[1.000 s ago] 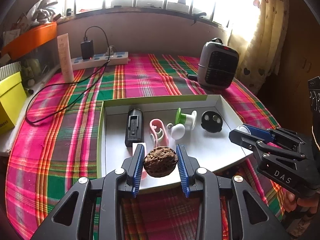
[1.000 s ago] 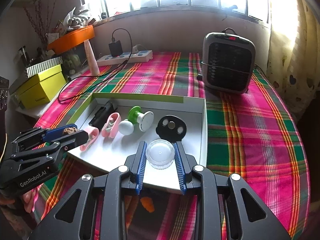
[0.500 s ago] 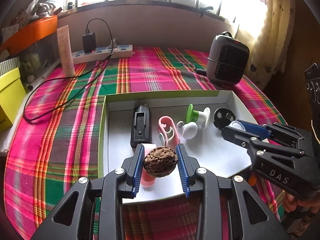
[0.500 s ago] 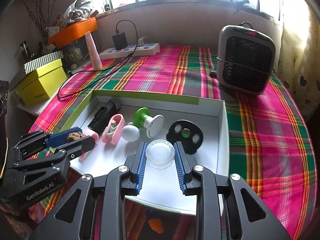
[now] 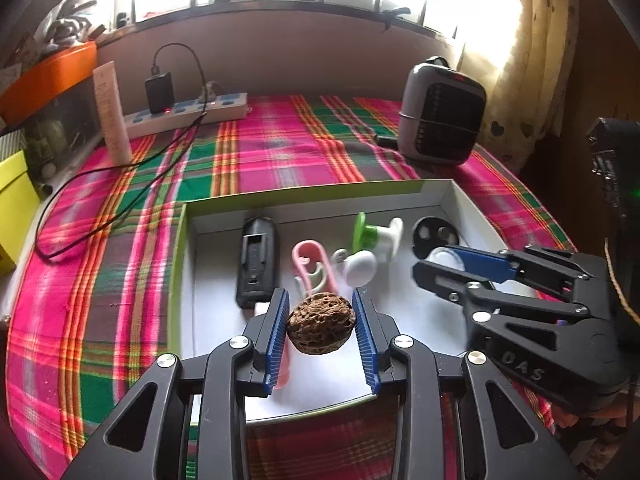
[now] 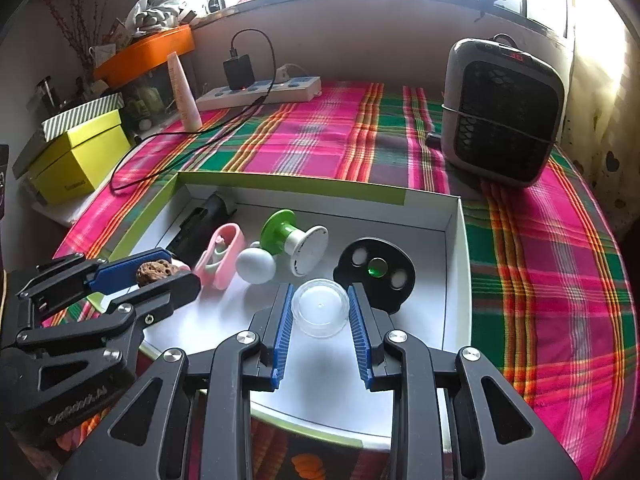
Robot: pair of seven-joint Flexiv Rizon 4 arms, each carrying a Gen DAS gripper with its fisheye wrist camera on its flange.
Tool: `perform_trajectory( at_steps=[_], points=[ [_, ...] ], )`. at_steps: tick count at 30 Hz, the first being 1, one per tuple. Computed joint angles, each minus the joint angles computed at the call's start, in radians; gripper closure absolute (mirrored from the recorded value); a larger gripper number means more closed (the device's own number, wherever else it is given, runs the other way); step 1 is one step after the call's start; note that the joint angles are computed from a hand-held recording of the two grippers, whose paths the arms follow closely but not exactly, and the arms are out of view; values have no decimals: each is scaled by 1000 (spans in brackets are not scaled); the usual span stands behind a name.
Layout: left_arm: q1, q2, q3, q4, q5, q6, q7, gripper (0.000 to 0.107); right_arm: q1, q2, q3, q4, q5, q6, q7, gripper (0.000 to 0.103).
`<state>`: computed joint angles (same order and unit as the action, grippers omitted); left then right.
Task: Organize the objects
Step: 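Carry the walnut with the left gripper while the right gripper carries the tealight cup into the tray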
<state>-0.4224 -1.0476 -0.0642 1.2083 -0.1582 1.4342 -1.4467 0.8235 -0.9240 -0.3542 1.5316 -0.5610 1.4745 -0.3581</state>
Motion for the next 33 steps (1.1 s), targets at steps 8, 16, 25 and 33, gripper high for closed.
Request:
perform_trajectory(
  at_steps=[8, 16, 25, 33],
  points=[
    [4, -7, -18, -11, 9, -14, 24, 76, -11, -1, 13, 0, 2, -6, -8, 74],
    [-7, -17, -14, -29, 4, -49, 39, 76, -23, -5, 22, -11, -7, -33, -24, 74],
    [-17, -32, 4, -64, 13, -89, 23, 76, -25, -7, 11, -6, -31, -38, -1, 74],
    [-25, -39, 17, -79, 27, -93, 6, 76, -22, -10, 4, -7, -48, -39, 10, 74]
  ],
)
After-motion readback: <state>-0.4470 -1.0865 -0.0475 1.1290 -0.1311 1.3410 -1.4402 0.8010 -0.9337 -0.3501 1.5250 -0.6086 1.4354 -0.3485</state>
